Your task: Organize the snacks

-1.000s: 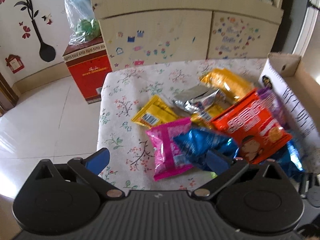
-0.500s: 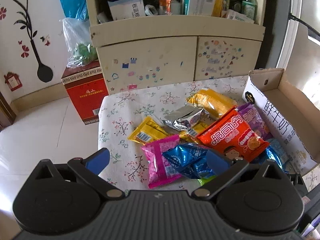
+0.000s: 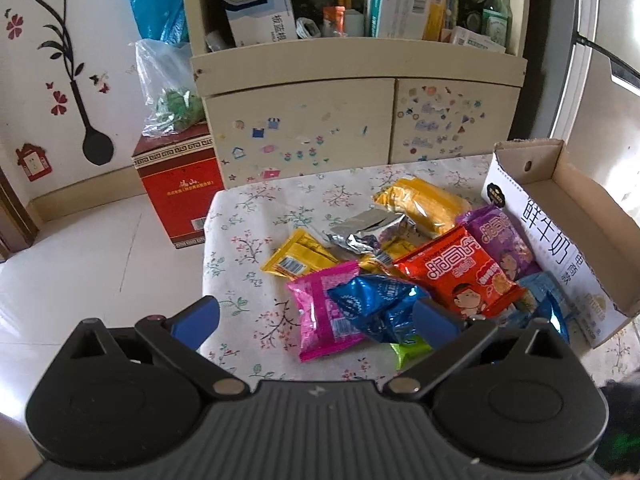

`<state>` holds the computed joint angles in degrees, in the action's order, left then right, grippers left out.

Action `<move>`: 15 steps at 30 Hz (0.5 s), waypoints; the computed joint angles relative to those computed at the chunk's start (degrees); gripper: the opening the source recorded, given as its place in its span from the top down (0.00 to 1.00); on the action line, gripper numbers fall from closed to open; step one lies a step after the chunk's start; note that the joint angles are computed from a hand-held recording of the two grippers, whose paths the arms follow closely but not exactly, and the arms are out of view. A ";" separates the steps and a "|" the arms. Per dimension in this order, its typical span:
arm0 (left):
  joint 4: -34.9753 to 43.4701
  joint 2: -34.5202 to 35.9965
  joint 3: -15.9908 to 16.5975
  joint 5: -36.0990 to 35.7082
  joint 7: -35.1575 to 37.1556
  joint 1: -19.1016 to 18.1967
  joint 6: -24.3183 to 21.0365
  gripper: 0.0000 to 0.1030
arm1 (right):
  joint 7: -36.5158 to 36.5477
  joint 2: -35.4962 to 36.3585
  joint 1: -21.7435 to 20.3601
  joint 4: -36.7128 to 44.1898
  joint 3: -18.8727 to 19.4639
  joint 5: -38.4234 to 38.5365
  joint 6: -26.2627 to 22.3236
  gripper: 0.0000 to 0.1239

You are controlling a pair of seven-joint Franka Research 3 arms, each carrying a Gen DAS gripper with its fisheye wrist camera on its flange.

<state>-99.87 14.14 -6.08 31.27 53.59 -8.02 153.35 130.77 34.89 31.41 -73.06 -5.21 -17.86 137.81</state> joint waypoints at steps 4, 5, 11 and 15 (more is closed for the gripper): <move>-1.44 -1.26 0.69 2.53 -2.25 -0.42 0.02 0.01 | 9.71 -5.22 2.83 -7.82 -3.50 -5.96 7.47 0.17; -1.75 -1.54 0.75 3.12 -2.70 -0.45 -0.11 0.01 | 11.63 -6.15 3.60 -8.89 -4.21 -8.10 8.05 0.17; -3.20 -2.77 0.66 5.59 -4.82 -0.27 -1.36 0.01 | 16.02 -8.23 6.20 -9.04 -6.41 -24.06 6.26 0.17; -3.81 -3.30 0.30 6.17 -5.31 -0.12 -2.09 0.01 | 19.07 -8.85 5.94 -8.17 -6.36 -31.77 6.30 0.17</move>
